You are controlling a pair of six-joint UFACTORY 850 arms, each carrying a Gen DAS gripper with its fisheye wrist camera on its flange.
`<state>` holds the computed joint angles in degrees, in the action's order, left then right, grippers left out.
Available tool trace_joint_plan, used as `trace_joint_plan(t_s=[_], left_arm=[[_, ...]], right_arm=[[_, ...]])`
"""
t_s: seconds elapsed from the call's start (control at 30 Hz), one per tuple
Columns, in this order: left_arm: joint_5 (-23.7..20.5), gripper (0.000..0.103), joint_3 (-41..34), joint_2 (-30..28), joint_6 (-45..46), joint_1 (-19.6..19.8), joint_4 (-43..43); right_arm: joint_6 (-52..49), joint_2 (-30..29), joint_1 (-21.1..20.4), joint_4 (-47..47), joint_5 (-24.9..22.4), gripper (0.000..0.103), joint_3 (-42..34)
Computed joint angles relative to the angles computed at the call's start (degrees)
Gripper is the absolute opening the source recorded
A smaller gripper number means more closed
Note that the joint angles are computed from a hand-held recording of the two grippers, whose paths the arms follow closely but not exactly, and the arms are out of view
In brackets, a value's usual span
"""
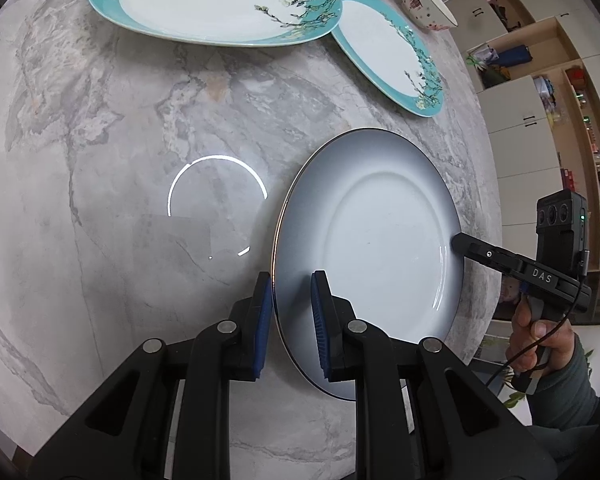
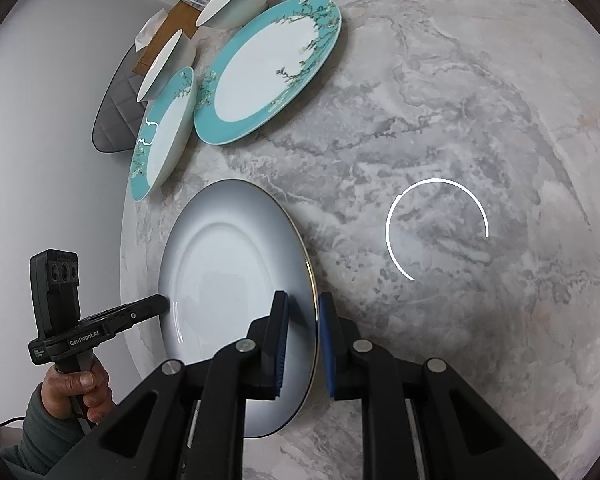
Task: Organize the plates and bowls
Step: 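Lower the grey plate onto the table and open both tools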
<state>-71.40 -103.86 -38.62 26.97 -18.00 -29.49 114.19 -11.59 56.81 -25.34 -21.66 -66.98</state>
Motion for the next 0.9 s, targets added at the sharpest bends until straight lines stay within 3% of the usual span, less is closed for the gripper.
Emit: trace_joint_plan(t_s=[0.27, 0.37, 0.5, 0.53, 0.6, 0.63, 0.67, 0.7, 0.8, 0.83, 0.9], left_arm=[[0.11, 0.017, -0.36, -0.59, 0.46, -0.21, -0.62], [-0.65, 0.017, -0.22, -0.86, 0.68, 0.28, -2.76], [1.54, 0.022, 2.32, 1.40, 1.33, 1.45, -5.64], [2.45, 0.025, 2.90, 2.29, 1.64, 1.98, -6.88], [4.68, 0.049, 3.57, 3.82, 1.76, 2.93, -9.47], [6.55, 0.068, 3.95, 4.69, 1.71, 3.26, -10.75], [8.20, 0.074, 4.31, 5.41, 1.89, 3.50, -12.24], [9.33, 0.074, 4.26, 5.85, 2.36, 3.63, -14.12], [8.79, 0.075, 0.54, 4.47, 1.72, 3.01, -17.20], [8.64, 0.076, -0.64, 3.96, 1.43, 2.57, -18.21], [9.51, 0.088, -2.36, 3.23, 0.87, 1.55, -20.23]], right_arm=[[0.81, -0.25, -0.37, -1.92, -0.05, 0.022, 0.28], [1.65, 0.22, -0.30, -3.69, 0.48, 0.036, 0.79], [12.03, 1.77, 1.12, -12.76, -0.49, 0.055, 1.85], [15.35, 2.61, 1.68, -15.80, -1.78, 0.065, 2.22], [21.33, 4.67, 2.83, -21.32, -5.51, 0.080, 3.13], [23.35, 5.67, 3.09, -23.18, -6.70, 0.091, 3.66], [26.54, 6.74, 3.41, -25.83, -8.07, 0.094, 4.28], [31.35, 7.99, 3.91, -30.00, -9.99, 0.102, 5.15], [41.69, 10.80, 4.34, -40.45, -13.13, 0.103, 7.32], [41.80, 11.27, 4.03, -41.21, -13.41, 0.103, 7.24], [34.81, 11.59, 2.29, -36.50, -11.92, 0.103, 6.33]])
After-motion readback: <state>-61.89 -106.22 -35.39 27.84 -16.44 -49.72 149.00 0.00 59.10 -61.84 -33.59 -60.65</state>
